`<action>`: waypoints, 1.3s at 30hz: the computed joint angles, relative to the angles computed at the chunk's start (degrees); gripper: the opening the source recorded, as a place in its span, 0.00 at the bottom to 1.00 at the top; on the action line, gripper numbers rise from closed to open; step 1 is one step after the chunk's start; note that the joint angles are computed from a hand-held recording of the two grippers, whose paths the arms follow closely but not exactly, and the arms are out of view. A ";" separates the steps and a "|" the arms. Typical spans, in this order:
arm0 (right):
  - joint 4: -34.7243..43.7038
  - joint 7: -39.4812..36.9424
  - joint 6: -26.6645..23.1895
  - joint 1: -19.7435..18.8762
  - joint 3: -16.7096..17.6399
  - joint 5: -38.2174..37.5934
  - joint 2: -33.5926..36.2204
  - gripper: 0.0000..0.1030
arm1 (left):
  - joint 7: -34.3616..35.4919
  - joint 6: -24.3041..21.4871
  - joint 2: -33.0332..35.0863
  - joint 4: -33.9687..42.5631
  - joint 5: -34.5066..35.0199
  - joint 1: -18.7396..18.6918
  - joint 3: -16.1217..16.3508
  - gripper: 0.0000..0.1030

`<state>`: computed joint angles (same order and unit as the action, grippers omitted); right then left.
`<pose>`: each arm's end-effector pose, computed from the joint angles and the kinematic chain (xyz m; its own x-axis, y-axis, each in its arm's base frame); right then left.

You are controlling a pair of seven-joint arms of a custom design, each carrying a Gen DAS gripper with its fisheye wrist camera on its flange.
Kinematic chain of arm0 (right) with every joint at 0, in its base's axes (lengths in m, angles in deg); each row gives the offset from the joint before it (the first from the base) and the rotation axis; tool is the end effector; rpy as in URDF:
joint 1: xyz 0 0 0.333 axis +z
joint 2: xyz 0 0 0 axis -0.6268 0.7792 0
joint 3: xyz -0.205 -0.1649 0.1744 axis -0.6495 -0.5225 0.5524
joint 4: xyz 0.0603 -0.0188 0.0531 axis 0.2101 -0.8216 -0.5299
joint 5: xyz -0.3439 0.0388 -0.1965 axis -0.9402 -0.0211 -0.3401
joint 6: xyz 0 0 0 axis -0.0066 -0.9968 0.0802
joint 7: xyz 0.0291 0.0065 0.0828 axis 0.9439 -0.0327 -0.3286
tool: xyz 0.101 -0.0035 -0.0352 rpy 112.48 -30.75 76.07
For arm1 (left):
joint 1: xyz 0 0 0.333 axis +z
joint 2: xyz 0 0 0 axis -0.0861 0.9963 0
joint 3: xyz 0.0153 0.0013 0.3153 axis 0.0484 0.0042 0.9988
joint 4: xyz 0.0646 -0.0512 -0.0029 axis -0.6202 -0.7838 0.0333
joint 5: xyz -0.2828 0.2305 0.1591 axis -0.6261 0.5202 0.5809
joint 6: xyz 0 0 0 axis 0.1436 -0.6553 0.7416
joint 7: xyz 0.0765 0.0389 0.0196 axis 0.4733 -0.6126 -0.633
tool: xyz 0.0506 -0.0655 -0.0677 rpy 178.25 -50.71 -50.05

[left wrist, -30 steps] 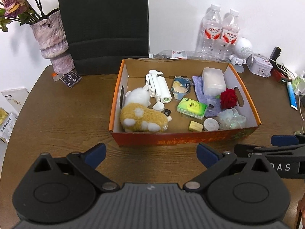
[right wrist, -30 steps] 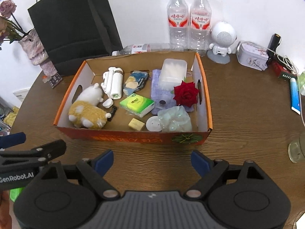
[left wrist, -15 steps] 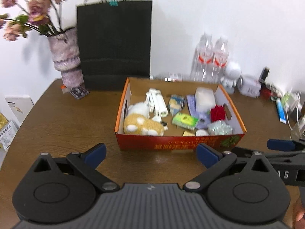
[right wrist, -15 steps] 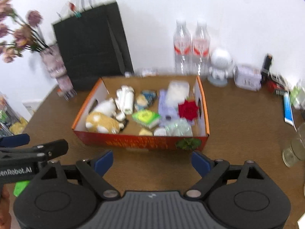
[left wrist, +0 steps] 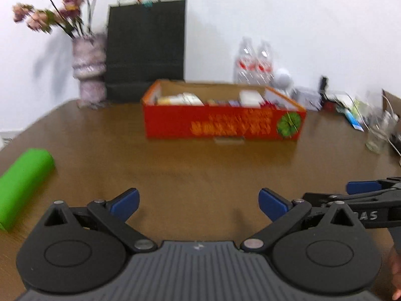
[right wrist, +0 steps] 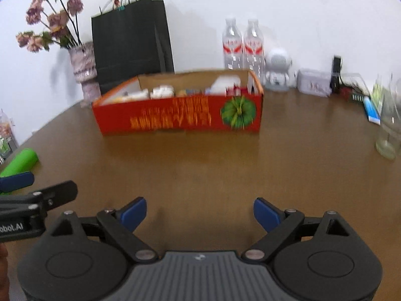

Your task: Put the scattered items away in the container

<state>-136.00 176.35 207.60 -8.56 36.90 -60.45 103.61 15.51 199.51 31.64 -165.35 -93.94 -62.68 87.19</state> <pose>0.6955 0.4057 0.3649 0.2898 -0.9521 -0.0975 -0.6309 -0.1135 -0.7675 0.6495 -0.1873 0.3776 0.0561 -0.9979 0.0320 -0.5261 -0.0568 -0.8485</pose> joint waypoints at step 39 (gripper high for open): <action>-4.21 9.89 -0.24 4.03 -4.98 -9.20 -1.57 1.00 | -22.78 -9.69 0.82 -0.70 22.51 -1.39 4.58 1.00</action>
